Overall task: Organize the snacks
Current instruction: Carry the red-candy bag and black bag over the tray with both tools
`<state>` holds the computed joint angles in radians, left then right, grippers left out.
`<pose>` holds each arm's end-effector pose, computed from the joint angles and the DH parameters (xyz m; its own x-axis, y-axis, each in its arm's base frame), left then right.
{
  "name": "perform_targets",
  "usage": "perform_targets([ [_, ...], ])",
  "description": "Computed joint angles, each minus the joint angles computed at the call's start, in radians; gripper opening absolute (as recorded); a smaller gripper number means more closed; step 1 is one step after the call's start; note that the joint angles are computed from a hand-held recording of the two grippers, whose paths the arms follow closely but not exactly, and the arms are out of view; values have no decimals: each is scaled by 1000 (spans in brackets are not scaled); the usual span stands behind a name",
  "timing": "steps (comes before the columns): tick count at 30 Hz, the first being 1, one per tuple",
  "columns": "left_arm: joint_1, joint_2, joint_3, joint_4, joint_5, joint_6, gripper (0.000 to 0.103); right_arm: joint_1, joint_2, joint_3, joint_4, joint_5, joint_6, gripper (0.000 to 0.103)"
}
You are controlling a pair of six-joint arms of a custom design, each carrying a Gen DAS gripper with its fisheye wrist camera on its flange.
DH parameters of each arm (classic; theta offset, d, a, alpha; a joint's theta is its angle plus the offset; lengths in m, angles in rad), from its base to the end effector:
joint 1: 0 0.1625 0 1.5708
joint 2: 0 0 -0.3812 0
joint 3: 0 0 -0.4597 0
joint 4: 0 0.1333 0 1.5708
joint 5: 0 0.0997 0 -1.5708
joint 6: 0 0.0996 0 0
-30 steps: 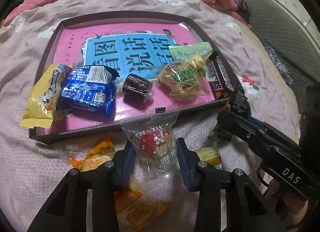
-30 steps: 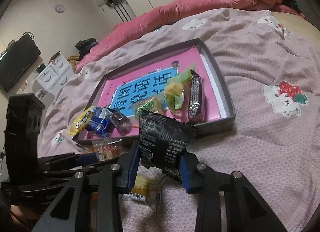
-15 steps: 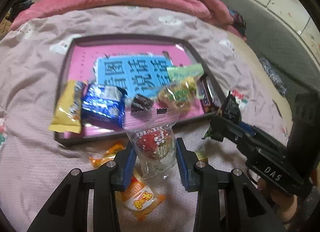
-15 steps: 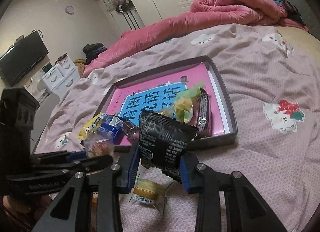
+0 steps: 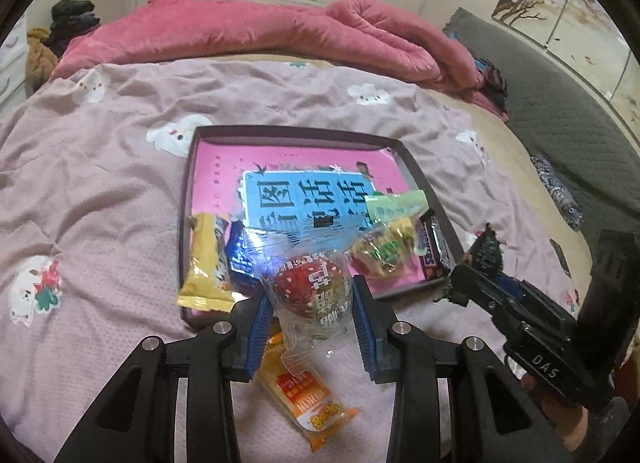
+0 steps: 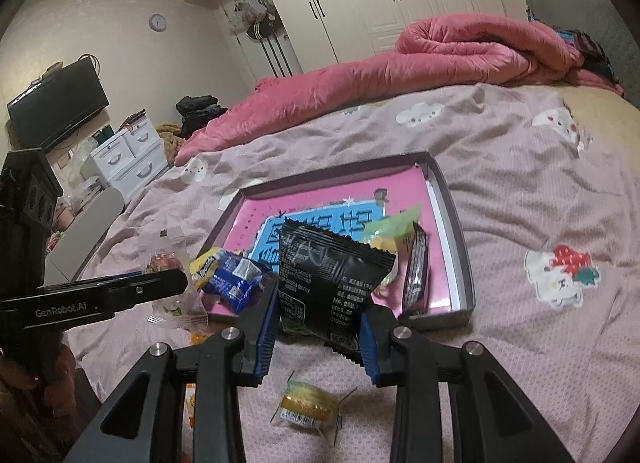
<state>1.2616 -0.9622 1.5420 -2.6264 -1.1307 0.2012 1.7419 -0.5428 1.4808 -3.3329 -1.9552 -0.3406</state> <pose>-0.0555 -0.7512 0.1890 -0.8485 0.2568 -0.4626 0.4491 0.8118 -0.3731 0.2195 -0.7067 -0.0008 -0.8665 -0.1167 0.4853 -0.4298 0.6687 -0.6067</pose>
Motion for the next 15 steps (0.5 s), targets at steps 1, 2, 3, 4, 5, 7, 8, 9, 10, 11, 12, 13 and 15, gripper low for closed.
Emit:
perform_targets([
  [1, 0, 0, -2, -3, 0, 0, 39, 1, 0, -3, -2, 2, -4, 36],
  [2, 0, 0, -4, -4, 0, 0, 39, 2, 2, -8, -3, 1, -6, 36],
  [3, -1, 1, -7, -5, 0, 1, 39, 3, 3, -12, -3, -1, -7, 36],
  [4, -2, 2, -9, -9, 2, 4, 39, 5, 4, -15, -3, -4, -7, 36],
  [5, -3, 3, -10, -14, 2, 6, 39, 5, 4, -17, -4, -3, -7, 36],
  [7, -5, 5, -11, -17, 2, 9, 39, 7, 5, -21, -6, -4, -11, 36],
  [8, -5, 7, -14, -15, 2, 8, 39, 8, 8, -25, -9, -8, -16, 36],
  [9, -4, 8, -16, -14, -4, 6, 39, 9, 10, -30, -9, -11, -18, 36],
  [10, -4, 7, -16, -14, -8, 6, 39, 8, 10, -32, -8, -8, -16, 36],
  [11, -5, 9, -18, -15, -7, 7, 39, 9, 9, -32, -9, -8, -15, 36],
  [12, -6, 13, -22, -16, -5, 8, 39, 10, 10, -35, -11, -12, -15, 36],
  [13, -6, 14, -23, -17, -6, 8, 39, 9, 11, -38, -10, -12, -15, 36],
  [15, -5, 20, -31, -17, -11, 7, 39, 10, 12, -44, -10, -12, -14, 36],
])
